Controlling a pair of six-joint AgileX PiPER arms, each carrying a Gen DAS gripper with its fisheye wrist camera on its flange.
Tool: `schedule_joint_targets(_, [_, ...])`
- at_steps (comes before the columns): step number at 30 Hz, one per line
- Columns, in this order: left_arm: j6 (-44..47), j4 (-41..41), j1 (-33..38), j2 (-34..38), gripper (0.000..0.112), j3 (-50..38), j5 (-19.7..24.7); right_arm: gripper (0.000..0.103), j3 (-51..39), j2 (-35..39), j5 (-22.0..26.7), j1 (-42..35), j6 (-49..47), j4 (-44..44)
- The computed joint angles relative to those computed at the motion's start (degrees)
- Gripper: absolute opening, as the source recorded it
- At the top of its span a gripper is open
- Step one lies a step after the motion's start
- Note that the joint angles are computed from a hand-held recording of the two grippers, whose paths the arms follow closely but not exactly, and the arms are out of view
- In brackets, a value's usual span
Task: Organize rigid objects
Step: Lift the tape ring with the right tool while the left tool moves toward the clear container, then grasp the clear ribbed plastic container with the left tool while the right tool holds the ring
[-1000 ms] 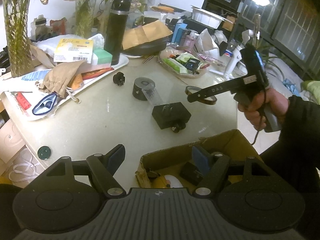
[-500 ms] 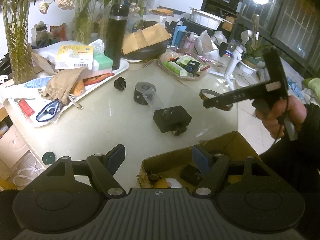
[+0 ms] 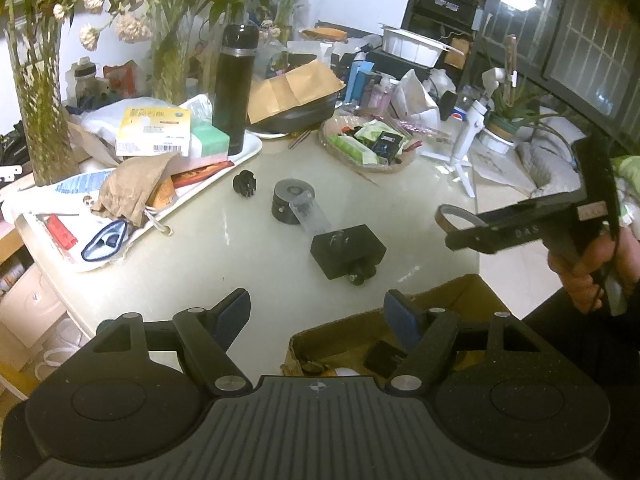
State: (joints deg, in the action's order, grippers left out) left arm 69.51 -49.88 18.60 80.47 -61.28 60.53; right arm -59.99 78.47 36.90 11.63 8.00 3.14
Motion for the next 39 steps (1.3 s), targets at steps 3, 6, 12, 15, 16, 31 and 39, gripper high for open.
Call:
schedule_joint_targets(3, [0.1, 0.1, -0.5, -0.2, 0.073, -0.2, -0.7, 0.09, 1.3, -2.0, 0.7, 0.2, 0.5, -0.1])
schedule_joint_targets(6, [0.3, -0.1, -1.0, -0.2, 0.073, -0.4, -1.2, 0.091, 2.7, -4.0, 1.1, 0.4, 0.9, -0.3])
schedule_joint_targets(12, [-0.1, -0.5, -3.0, 1.3, 0.073, -1.6, -3.5, 0.091, 5.1, -7.3, 0.8, 1.4, 2.6, -2.3])
schedule_joint_targets(15, [-0.5, -0.7, -4.2, 2.3, 0.073, -2.5, -4.7, 0.091, 5.8, -8.0, 0.4, 1.6, 3.0, -2.7])
schedule_joint_targets(16, [-0.6, -0.8, -4.6, 2.6, 0.073, -2.7, -5.1, 0.091, 6.1, -8.1, 0.3, 1.7, 3.2, -2.9])
schedule_joint_targets(31, [-1.0, -2.1, -11.5, 9.1, 0.073, -7.4, -10.5, 0.091, 5.7, -7.3, -0.2, -0.5, -0.8, 1.9])
schedule_joint_targets(39, [-4.8, -0.4, -14.0, 13.5, 0.073, -11.1, -11.6, 0.091, 7.1, -8.6, -1.5, -1.0, -1.1, 2.4])
